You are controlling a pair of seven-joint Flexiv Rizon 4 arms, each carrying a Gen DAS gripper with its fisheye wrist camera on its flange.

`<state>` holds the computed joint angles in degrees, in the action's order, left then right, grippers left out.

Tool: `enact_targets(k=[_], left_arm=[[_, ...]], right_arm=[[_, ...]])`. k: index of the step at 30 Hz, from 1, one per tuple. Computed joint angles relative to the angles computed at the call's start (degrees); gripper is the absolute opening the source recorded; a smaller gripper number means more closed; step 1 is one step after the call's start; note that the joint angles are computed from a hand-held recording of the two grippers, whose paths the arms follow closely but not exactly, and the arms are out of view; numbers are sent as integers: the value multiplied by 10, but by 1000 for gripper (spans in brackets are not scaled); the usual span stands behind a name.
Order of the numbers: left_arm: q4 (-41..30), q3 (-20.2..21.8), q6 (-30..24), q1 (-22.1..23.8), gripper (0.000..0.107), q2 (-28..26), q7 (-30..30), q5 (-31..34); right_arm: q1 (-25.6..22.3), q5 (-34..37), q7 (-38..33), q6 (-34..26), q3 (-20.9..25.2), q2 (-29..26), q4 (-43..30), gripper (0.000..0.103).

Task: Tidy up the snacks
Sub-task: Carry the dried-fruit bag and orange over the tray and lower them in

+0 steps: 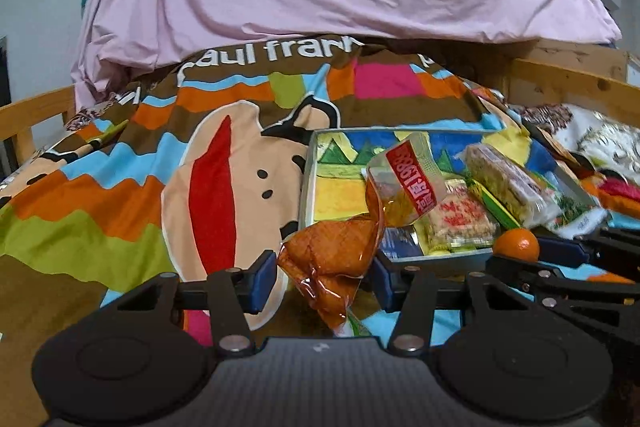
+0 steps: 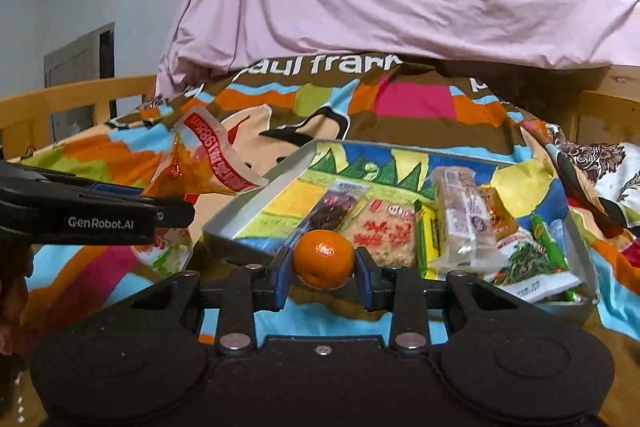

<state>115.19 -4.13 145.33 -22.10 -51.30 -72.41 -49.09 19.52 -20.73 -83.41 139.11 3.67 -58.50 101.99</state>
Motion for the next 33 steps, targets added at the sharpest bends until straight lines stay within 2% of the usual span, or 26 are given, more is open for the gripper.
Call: enact_targets(k=[6, 14, 17, 23, 29, 33], left_arm=[[-34, -1, -14, 2, 54, 3, 10, -26], [-121, -6, -60, 9, 54, -24, 49, -57], [-150, -8, -73, 12, 54, -37, 53, -62], [-211, -8, -102, 5, 54, -65, 109, -109], [-241, -19, -126, 2, 54, -75, 161, -165], [-245, -30, -128, 6, 54, -77, 173, -177]], right_arm=[[-9, -6, 29, -25, 2, -18, -46, 35], [-7, -14, 52, -57, -2, -48, -100, 35], [-8, -20, 60, -67, -3, -54, -109, 35], [-16, -35, 85, -101, 3, -59, -123, 35], [-21, -44, 99, -114, 7, -60, -127, 35], [-22, -47, 102, -115, 7, -59, -126, 36]])
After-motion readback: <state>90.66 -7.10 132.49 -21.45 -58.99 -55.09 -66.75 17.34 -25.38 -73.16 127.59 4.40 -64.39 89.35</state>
